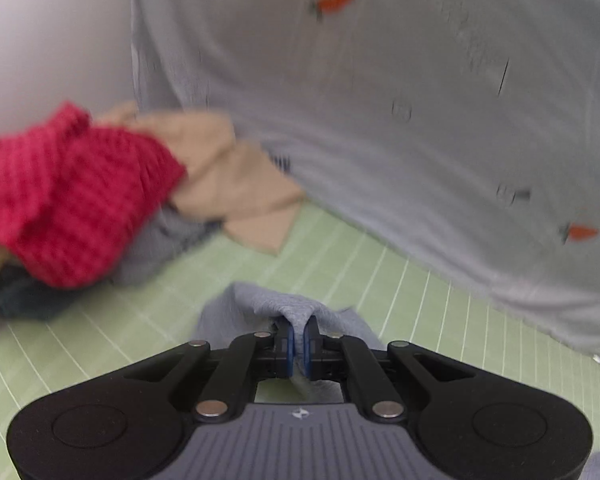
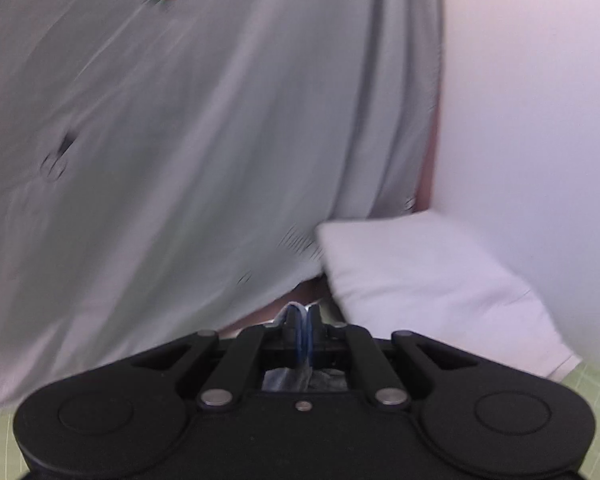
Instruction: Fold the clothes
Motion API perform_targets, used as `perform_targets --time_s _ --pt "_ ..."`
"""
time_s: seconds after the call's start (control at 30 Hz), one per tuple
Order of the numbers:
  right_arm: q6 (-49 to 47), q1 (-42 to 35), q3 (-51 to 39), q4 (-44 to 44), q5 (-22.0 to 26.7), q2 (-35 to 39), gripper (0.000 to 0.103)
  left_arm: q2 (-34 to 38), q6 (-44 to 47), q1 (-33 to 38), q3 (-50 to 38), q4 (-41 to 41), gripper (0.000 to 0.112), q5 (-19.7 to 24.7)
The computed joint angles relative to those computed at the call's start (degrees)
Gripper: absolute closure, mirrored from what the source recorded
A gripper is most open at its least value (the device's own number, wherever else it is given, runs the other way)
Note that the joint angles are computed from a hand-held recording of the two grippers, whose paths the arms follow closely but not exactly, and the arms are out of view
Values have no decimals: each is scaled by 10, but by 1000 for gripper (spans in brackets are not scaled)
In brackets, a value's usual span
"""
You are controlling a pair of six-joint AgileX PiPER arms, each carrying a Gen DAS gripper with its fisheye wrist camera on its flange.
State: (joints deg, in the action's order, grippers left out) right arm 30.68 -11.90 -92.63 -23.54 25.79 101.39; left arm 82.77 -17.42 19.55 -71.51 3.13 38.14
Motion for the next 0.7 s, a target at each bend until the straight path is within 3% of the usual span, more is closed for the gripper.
perform_targets --time_s 0.07,0.13,0.4,0.53,0.7 --pt "-16 -7 -13 -2 31 10 88 -14 -16 -9 21 22 106 3" --pt "18 -1 23 -50 44 -1 55 -21 -35 -15 50 44 101 14" --pt "-54 15 290 134 -7 -105 53 -70 0 50 172 -40 69 56" --pt "-68 30 332 206 -6 -118 50 -59 -4 68 171 -41 55 48" --pt "-50 50 304 243 5 -100 41 0 -20 52 121 -38 41 15"
